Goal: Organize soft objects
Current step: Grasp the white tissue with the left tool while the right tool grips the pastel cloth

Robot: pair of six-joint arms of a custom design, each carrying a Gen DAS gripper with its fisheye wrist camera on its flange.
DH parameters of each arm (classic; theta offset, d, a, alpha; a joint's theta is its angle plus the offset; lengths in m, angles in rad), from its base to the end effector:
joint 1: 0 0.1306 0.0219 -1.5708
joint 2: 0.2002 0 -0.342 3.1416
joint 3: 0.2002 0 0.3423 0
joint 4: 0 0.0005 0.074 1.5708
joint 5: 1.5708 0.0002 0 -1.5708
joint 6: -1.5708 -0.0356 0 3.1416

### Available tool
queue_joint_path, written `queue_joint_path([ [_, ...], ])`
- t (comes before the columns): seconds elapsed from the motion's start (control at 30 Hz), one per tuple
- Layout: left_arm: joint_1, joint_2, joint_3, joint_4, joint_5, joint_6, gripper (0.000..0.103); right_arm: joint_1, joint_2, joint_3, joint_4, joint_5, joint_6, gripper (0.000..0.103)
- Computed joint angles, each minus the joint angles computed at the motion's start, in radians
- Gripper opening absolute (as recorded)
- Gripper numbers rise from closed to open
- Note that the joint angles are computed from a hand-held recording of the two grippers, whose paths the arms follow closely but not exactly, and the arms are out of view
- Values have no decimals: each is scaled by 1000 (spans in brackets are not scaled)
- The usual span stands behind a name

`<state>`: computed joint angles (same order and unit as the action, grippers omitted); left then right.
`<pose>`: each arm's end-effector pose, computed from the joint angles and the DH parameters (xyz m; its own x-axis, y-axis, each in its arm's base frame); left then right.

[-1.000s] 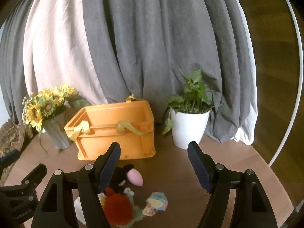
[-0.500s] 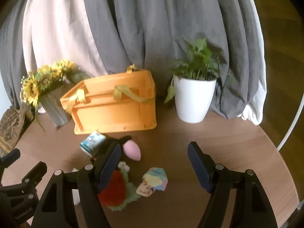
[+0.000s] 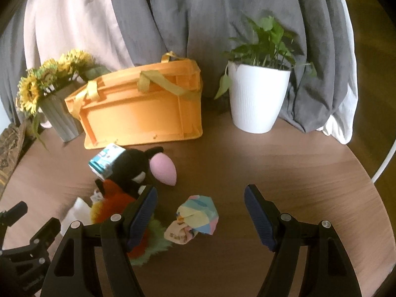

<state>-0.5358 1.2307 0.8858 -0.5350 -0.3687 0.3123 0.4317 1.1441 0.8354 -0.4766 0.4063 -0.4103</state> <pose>0.3197 -0.1755 0.2708 -0.7163 0.0920 -0.6917 0.0617 0.9957 0.0685 0.3208 0.1318 0.2843 -0.6409 0.1082 -0.7599 0.1365 0.9903 0.0258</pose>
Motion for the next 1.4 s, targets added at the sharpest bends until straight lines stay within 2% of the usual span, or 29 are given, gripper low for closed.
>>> queue_joint_path([
  [0.53,28,121,20,3,74,36,74,-38,112,4,26,-42,-9,74],
  [0.77,47,135,20,10,113,40,69,-44,133,8,32,-51,-8,73],
  [0.93,43,129,13,27,118,26,49,-48,141,3,20,-69,-24,68],
  [1.0,42,126,11,30,119,23,45,-50,144,3,12,-77,-35,64],
  [1.07,41,123,7,34,121,22,38,-49,142,-2,11,-74,-44,60],
  [1.13,39,120,6,36,122,22,24,-47,141,-5,11,-69,-44,55],
  [1.2,38,117,3,39,125,19,18,-46,139,-6,11,-71,-40,50],
  [1.4,40,100,-2,32,146,31,16,-39,117,-15,8,-74,-41,47],
])
